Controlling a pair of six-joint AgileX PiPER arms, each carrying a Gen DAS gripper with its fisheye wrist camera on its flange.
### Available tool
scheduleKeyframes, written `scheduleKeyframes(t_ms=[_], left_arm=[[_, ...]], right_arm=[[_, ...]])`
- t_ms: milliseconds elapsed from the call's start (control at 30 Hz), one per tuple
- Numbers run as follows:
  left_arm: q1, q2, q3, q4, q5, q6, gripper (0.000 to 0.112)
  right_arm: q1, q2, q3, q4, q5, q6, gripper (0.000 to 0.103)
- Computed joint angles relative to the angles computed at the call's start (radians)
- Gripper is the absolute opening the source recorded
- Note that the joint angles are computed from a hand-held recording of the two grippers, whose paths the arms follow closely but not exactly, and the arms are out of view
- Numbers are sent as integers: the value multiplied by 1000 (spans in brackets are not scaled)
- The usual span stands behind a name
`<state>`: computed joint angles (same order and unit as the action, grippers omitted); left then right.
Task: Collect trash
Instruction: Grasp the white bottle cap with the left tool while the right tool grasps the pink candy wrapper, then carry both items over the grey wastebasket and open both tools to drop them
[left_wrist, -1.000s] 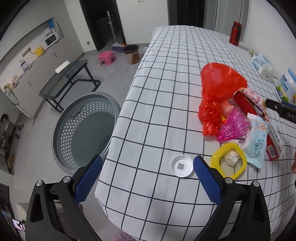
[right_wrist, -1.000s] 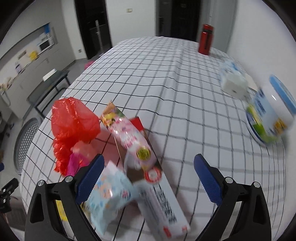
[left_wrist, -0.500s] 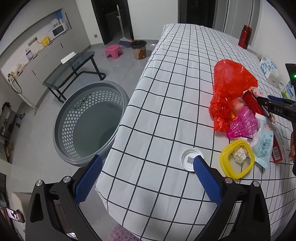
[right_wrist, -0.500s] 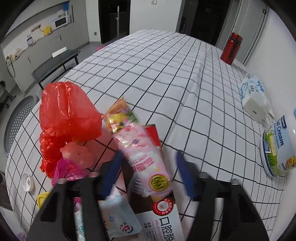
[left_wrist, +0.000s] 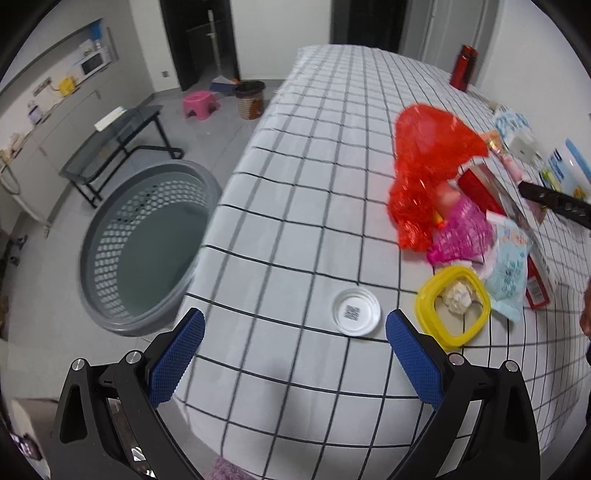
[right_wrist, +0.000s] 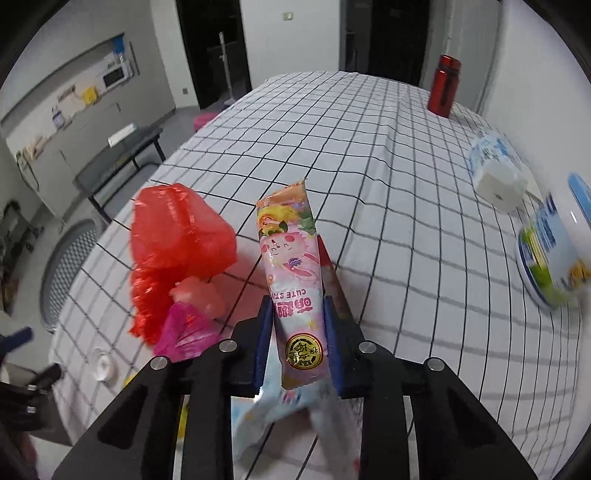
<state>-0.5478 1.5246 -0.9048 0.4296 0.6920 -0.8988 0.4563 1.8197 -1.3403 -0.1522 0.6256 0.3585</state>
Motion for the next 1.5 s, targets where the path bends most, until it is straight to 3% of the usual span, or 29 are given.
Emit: scheduleKeyframes(t_ms=[333, 400, 567, 700, 967, 1200, 1500], left_arm=[[-48, 155, -7, 88, -97, -68, 91], [-52, 174, -15, 88, -103, -58, 80], [-47, 190, -13, 76, -137, -45, 70], [-36, 176, -9, 12, -171, 23, 39], [-22, 103, 8, -52, -156, 87, 39], [22, -31, -32, -88, -48, 176, 39], [257, -148, -111, -263, 33, 530, 39]], right_arm=[[39, -220, 270, 39, -42, 151, 26], [49, -243, 298, 24, -42, 186, 26], [63, -284, 354, 25, -53, 230, 26], [76, -298, 370, 25, -57, 247, 26], [113, -302, 351, 27, -40, 260, 26], [188, -289, 258, -11, 22, 317, 26], [355, -131, -46, -95, 135, 463, 26]])
